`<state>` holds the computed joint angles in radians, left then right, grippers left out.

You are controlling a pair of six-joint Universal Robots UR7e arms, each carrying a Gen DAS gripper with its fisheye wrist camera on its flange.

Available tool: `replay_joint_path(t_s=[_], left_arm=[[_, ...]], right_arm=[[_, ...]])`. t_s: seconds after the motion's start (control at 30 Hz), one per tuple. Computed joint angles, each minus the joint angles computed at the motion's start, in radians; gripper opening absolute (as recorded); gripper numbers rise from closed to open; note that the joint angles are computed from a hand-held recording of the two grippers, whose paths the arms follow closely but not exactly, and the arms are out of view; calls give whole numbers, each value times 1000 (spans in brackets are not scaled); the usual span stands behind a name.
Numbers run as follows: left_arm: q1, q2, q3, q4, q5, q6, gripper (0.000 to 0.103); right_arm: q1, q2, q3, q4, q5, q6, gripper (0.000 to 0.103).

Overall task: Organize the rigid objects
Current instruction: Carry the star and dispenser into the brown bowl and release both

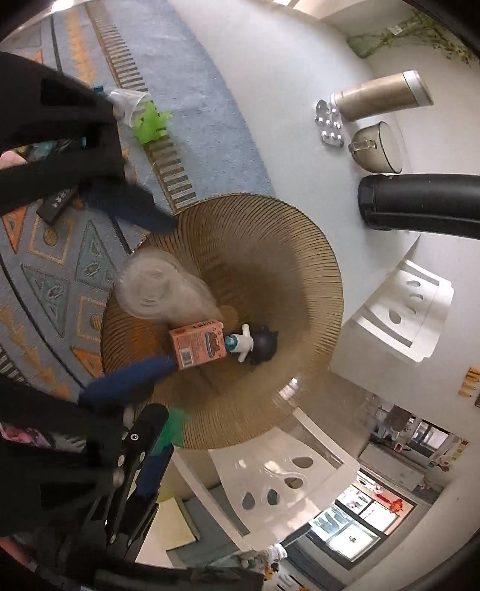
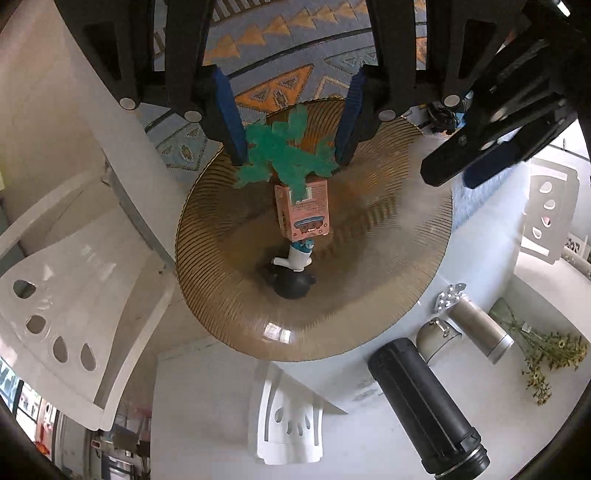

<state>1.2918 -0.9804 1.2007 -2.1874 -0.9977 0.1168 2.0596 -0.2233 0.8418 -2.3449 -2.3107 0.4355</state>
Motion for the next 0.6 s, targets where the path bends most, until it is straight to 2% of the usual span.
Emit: replay_joint_path(t_s=[0.1, 0.17, 0.23, 0.37, 0.6], left_arm=[[1, -39, 24, -28, -5, 1, 71], [9, -74, 35, -32, -29, -17, 71], [15, -115, 60, -55, -24, -36, 71], [17, -206, 130, -107, 27, -48, 71], [2, -384, 291, -201, 136, -65, 71]], right_arm=[[13, -18, 27, -26, -44, -4, 53], [19, -37, 56, -61, -44, -7, 54], [26, -50, 80, -95, -36, -21, 54], [45, -49, 86, -110, -15, -51, 54], [96, 3, 13, -101, 57, -136, 56]])
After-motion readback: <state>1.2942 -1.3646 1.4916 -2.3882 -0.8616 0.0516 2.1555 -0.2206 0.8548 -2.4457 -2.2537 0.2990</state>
